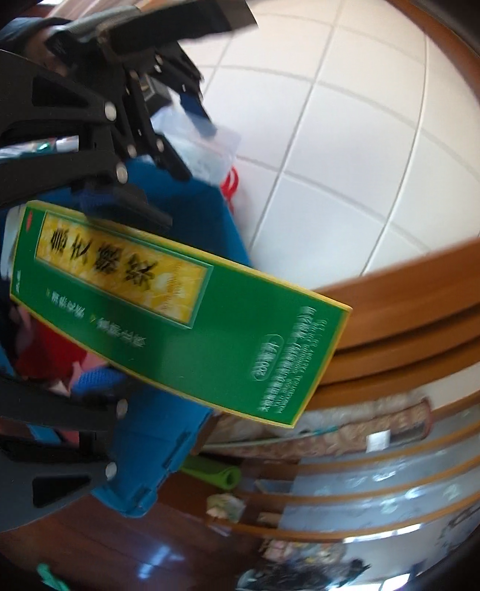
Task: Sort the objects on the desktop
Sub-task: 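Carry the syrup box and floss box into the blue bin and open both grippers, then move both grippers back from the bin to the pile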
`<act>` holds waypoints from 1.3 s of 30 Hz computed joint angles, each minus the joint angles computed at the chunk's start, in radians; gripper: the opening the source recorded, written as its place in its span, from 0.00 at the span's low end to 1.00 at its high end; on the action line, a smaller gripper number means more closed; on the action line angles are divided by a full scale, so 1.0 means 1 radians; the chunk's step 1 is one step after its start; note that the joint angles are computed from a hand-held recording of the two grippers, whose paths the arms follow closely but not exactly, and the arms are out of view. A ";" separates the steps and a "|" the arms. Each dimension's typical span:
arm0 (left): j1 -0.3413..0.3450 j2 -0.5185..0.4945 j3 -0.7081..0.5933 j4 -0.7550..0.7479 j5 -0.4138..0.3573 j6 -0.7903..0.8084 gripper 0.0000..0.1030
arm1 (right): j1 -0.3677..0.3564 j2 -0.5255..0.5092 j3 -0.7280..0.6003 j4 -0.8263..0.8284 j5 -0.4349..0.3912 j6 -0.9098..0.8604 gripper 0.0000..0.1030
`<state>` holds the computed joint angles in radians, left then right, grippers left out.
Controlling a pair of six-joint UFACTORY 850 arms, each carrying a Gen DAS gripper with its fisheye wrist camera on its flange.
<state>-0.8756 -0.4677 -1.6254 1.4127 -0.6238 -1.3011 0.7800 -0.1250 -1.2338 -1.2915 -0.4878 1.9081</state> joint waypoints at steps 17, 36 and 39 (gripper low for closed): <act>0.034 0.133 0.202 0.191 -0.100 -0.319 0.94 | 0.074 0.032 0.063 -0.378 0.071 0.325 0.99; 0.101 0.488 0.766 0.153 -0.412 -0.618 0.94 | 0.217 -0.141 -0.016 -0.886 0.192 0.768 1.00; 0.152 0.559 0.846 0.148 -0.389 -0.618 0.94 | 0.246 -0.244 -0.117 -0.832 0.243 0.687 1.00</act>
